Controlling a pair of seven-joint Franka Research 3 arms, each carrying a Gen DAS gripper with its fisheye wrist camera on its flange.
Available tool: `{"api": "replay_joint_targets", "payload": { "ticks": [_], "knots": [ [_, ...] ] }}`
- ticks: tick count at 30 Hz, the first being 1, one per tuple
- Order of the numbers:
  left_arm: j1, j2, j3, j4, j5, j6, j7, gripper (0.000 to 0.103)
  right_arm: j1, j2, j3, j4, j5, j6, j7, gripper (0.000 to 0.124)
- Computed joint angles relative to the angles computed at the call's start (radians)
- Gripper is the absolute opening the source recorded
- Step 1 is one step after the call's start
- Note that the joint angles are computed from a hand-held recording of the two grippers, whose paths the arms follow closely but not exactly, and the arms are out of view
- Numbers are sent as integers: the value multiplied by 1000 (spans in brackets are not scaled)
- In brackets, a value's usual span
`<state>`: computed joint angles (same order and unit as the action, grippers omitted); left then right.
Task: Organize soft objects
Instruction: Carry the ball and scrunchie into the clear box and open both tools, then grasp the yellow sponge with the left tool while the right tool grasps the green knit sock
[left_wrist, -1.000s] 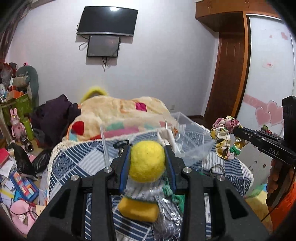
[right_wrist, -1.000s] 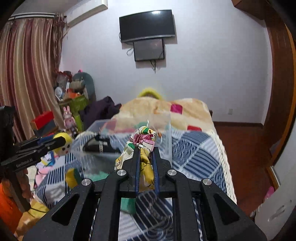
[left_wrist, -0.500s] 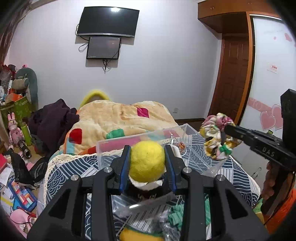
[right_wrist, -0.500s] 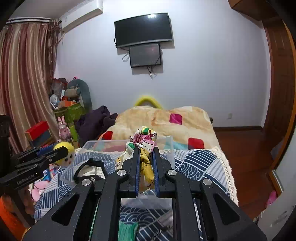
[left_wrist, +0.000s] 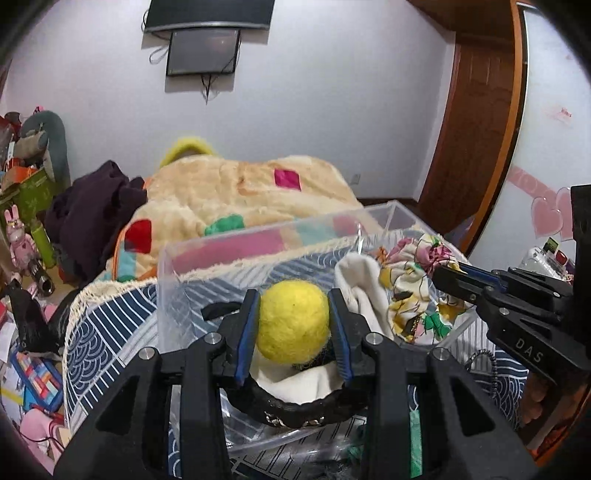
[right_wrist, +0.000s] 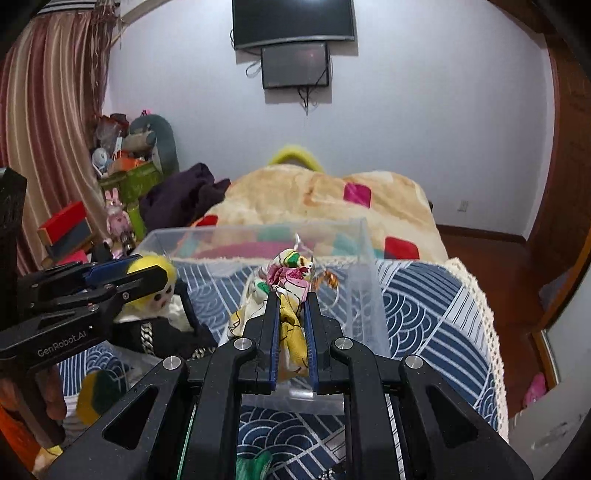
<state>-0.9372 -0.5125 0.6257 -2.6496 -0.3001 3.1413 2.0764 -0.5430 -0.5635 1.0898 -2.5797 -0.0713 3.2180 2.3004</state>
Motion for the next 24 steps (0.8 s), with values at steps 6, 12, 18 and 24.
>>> {"api": "replay_joint_targets", "payload": {
  "ticks": [6, 12, 18, 24],
  "knots": [
    [39, 3, -37, -13, -6, -11, 0, 40, 79, 42, -73, -17, -3, -10, -8, 23],
    [86, -54, -77, -48, 0, -12, -8, 58, 111, -17, -85, -45, 0, -18, 10, 53],
    [169, -145, -140, -102, 47, -8, -47, 78, 137, -96, -101, -68, 12, -23, 31, 74],
    [263, -229, -194, -176, 125, 30, -117, 101, 186, -157, -122, -107, 20, -16, 47, 88]
  ]
}}
